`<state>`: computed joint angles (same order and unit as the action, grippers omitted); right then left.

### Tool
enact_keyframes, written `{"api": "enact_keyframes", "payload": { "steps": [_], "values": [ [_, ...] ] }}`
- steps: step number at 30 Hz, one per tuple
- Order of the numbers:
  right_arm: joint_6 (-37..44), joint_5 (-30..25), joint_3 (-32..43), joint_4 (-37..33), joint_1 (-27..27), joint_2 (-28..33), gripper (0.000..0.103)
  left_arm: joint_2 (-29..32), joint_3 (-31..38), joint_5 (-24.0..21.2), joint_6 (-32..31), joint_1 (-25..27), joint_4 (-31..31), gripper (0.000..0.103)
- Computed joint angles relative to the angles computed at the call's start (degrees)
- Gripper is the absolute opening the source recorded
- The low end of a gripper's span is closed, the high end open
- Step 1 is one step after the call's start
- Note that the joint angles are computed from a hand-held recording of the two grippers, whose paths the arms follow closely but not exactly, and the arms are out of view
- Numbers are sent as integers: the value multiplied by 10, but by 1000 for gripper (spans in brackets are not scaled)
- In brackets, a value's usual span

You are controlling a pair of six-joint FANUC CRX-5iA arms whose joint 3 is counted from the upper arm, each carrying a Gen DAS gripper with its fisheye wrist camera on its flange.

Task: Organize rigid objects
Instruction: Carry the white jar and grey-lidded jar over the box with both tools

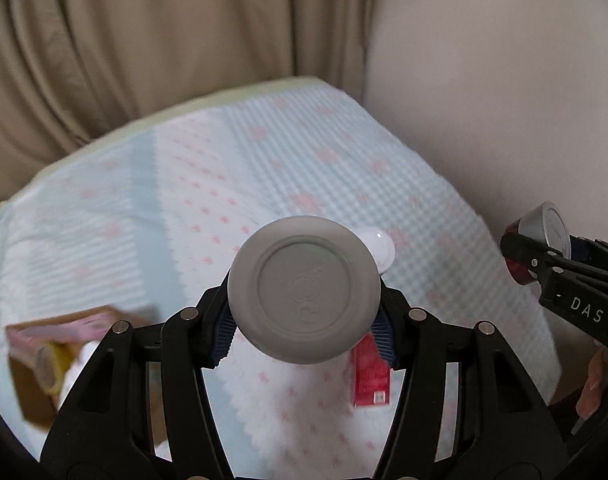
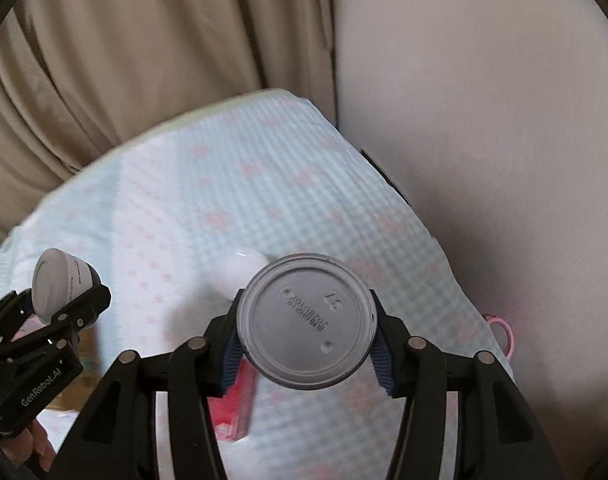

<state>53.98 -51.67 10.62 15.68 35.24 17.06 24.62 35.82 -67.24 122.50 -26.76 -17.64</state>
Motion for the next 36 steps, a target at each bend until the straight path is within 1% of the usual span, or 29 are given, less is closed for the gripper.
{"api": "enact_keyframes", "payload": {
  "steps": [6, 11, 13, 16, 20, 23, 25, 27, 29, 30, 31, 35, 36],
  "values": [
    [75, -48, 44, -32, 32, -47, 50, -75, -3, -84, 64, -22, -49, 53],
    [129, -74, 87, -66, 64, -55, 50, -148, -41, -138, 115, -32, -90, 53],
    [146, -79, 107, -80, 80, -52, 50, -180, -69, -150, 135, -29, -99, 53],
    [152, -83, 140, -95, 105, -39, 50, -230, -115, -160, 146, -16, -109, 53],
    [146, -82, 171, -94, 148, -24, 50, -300, -178, -167, 136, 17, -109, 53],
    [131, -99, 218, -93, 177, 7, 50, -352, -225, -161, 102, 65, -89, 53],
    [114, -112, 248, -88, 197, 28, 50, -386, -257, -153, 67, 107, -66, 53],
    [106, -123, 273, -89, 207, 50, 50, -417, -290, -139, 24, 158, -38, 53],
    [87, -135, 297, -81, 223, 73, 50, -444, -327, -116, -29, 220, 1, 53],
    [79, -140, 308, -77, 228, 84, 50, -459, -351, -103, -68, 261, 28, 53],
    [67, -145, 318, -71, 236, 96, 50, -465, -365, -92, -95, 289, 47, 53],
    [23, -168, 362, -52, 260, 144, 50, -480, -429, -47, -236, 408, 135, 53],
    [13, -173, 372, -49, 264, 157, 50, -478, -438, -41, -257, 423, 146, 53]
  ]
}}
